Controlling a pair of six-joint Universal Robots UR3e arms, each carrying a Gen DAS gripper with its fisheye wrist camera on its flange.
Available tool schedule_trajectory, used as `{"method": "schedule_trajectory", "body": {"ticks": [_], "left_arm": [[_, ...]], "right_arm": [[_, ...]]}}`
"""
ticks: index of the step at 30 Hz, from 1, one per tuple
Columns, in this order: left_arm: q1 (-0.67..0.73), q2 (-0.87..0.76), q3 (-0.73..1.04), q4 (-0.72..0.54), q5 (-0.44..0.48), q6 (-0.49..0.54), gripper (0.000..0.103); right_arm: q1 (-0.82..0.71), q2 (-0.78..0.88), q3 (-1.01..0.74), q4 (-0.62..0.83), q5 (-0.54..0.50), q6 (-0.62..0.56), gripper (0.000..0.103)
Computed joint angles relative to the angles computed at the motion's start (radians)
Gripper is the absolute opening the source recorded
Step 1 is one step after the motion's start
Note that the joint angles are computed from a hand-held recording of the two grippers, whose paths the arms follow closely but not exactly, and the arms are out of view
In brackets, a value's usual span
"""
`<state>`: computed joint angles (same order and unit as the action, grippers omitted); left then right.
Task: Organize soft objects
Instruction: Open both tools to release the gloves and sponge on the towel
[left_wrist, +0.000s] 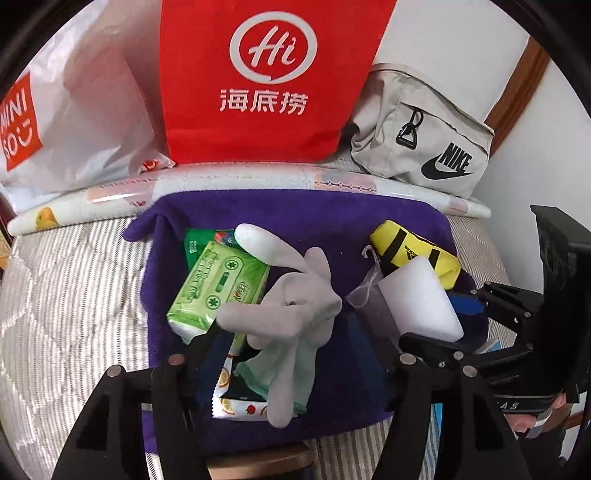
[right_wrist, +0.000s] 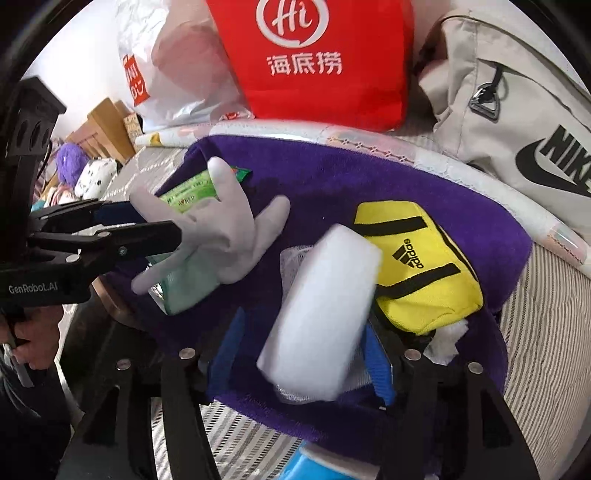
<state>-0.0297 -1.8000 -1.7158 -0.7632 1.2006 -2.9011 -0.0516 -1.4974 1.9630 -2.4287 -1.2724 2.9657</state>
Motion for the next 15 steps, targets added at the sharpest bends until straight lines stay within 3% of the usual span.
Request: {"method": "schedule_trajectory", "body": {"ticks": [7, 15], "left_arm": [[0.01, 0.109, -0.064, -0.02, 0.038, 0.022, 0.062], [0.047, 0.357, -0.217, -0.059, 0.067, 0.042, 0.062]], "right_arm": [[-0.011, -0.121, 0.037, 0.042, 0.002, 0.027, 0.062], [0.001, -0.383, 0.105, 0.14, -0.086, 0.109, 0.062]]}}
